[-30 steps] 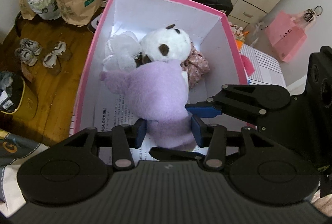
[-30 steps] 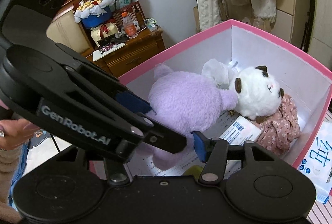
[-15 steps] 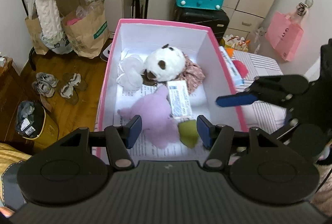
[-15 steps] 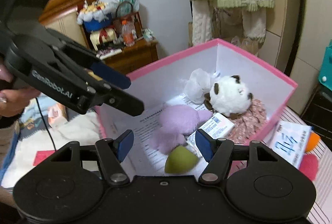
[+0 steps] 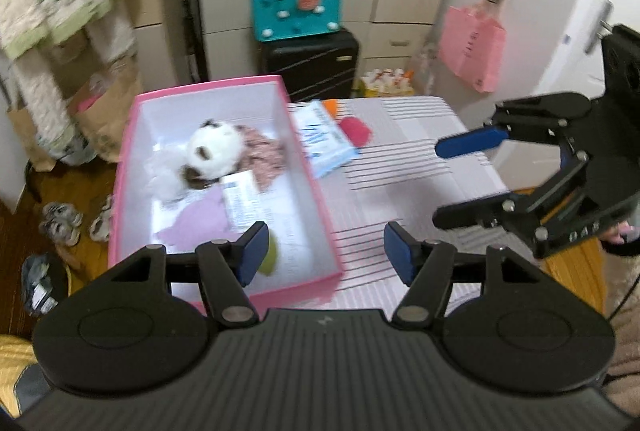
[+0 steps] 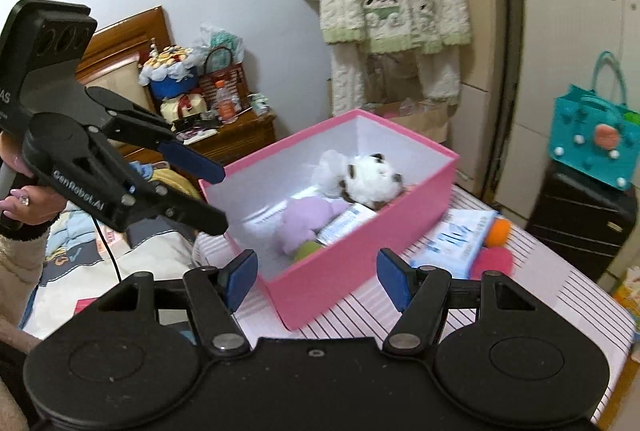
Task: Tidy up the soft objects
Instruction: 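Withdraw both grippers from the box toward the blue-white packet and pink puff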
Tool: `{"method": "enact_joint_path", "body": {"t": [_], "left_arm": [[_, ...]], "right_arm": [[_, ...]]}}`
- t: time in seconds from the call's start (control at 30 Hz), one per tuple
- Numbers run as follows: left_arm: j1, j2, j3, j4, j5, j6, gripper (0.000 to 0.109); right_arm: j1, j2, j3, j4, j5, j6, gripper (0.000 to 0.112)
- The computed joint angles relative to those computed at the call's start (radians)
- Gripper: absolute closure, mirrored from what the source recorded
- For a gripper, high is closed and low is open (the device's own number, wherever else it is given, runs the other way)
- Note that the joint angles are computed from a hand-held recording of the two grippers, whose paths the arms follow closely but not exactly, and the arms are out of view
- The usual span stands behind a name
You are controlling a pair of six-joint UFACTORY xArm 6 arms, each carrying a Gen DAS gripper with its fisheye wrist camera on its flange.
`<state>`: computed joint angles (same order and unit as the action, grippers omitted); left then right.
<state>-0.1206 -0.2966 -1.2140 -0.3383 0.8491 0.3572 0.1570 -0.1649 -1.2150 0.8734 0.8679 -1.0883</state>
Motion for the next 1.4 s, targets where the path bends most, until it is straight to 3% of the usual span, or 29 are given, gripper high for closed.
{"method": "enact_joint_path", "body": {"t": [0.2,0.4,0.77,0.97,1.1,1.27,1.4], "left_arm": [[-0.074,0.000,-0.002,-0.057,0.011,0.038,0.046],[-0.162,0.029,0.004,-0.030,-0.097,0.003,0.046],[-0.236,0.209,-0.055,0.004,-0.265,-0.107,0.047],[-0.260,0.327,-0.096,0.178,-0.390,-0.283,0.047],[-0.271,0.417,-0.139,0.371,-0.449,-0.442,0.048],[-0.278,0.519,-0.216,0.619,-0.476,-0.660,0.049],[-0.285,0.592,-0.288,0.793,-0.459,-0.812,0.049]], "right_arm": [[-0.100,-0.043,0.029,0.039,0.052,-0.056,0.041],[-0.179,-0.026,0.016,0.095,0.083,-0.122,0.039],[-0.258,0.238,-0.240,0.146,0.161,-0.194,0.039],[-0.281,0.400,-0.381,0.212,0.196,-0.286,0.039],[-0.280,0.486,-0.441,0.234,0.166,-0.349,0.039],[-0.249,0.610,-0.583,0.165,0.133,-0.338,0.039],[-0.249,0.768,-0.826,0.082,0.266,-0.257,0.040]]}}
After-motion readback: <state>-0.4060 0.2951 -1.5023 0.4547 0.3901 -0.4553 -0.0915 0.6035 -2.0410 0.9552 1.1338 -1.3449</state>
